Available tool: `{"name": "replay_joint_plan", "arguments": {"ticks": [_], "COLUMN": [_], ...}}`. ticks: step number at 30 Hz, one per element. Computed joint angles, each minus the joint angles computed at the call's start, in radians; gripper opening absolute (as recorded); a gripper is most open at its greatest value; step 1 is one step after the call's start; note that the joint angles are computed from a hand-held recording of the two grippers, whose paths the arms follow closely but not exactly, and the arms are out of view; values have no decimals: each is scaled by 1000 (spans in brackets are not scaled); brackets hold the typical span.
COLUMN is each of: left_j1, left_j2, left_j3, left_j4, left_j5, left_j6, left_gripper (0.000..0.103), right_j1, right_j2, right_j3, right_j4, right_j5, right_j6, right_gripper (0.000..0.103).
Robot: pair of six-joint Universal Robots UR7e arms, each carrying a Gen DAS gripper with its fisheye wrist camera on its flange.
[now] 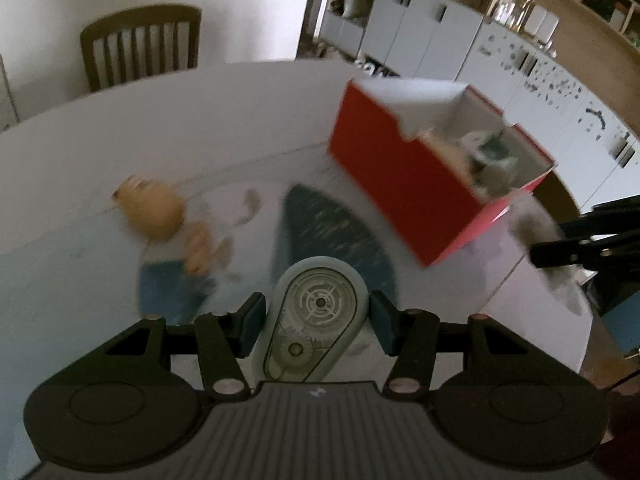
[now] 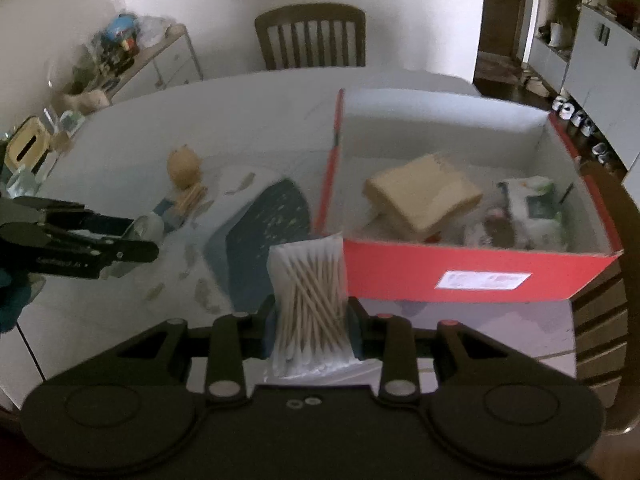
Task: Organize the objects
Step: 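Carry the tape dispenser and cotton swab bag with both tools over the red box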
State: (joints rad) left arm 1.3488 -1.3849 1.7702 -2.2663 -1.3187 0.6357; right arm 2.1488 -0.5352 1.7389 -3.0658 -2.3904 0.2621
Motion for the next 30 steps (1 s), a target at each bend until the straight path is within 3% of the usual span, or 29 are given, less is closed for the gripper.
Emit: {"name": "replay_joint_plan", "arguments": {"ticks": [8, 17, 30], "left_j1": [-107, -211, -311], "left_j2": [-9, 66, 230], "left_j3": [69, 61, 31], "left_j4": [-41, -83, -204], "left_j5": [-23, -40, 56], "left_j6": [-62, -167, -205], "left_gripper": [55, 55, 55], "right_j1": [-35, -91, -172], "right_j2": [-79, -140, -141], "right_j3": [73, 117, 74], "right_j4": [-72, -182, -235], "right_j5": [-12, -44, -65], "right_j6": [-88, -192, -323], "right_gripper": [34, 34, 34]}}
